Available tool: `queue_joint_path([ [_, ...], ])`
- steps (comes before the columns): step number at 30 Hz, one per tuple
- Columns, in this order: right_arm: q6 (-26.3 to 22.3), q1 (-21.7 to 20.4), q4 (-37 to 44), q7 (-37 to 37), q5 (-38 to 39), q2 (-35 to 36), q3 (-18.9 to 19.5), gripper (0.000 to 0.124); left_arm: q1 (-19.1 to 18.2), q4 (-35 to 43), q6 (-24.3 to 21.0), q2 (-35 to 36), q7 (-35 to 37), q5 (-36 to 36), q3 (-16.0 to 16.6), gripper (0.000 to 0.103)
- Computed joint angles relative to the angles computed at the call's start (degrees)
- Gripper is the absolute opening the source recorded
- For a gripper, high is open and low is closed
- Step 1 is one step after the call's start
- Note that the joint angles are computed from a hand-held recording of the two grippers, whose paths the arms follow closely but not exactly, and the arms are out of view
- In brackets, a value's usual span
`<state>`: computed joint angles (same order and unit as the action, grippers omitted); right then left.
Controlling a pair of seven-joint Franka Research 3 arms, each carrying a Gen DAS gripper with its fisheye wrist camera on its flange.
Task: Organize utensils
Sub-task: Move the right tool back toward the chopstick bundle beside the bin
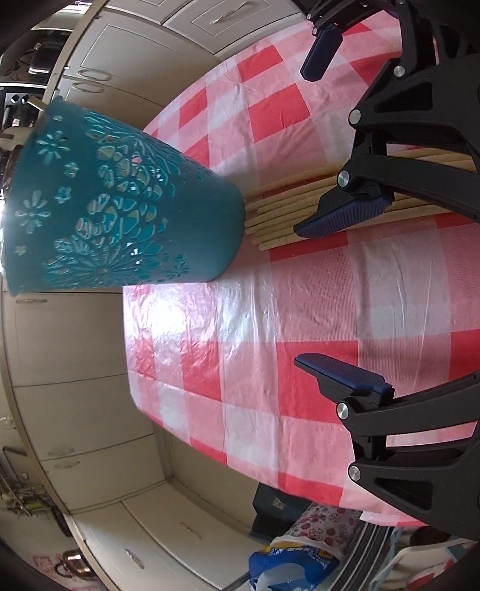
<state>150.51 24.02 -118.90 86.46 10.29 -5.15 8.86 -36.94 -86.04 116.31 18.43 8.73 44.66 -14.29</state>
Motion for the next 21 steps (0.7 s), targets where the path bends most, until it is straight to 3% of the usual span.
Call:
queue_joint_path([
  [21,-1.41,0.18,1.11,-0.64,0.09,0.83,-0.08,0.075,-0.53,5.16,-1.80,3.28,5.81,-3.32,0.85,0.062],
])
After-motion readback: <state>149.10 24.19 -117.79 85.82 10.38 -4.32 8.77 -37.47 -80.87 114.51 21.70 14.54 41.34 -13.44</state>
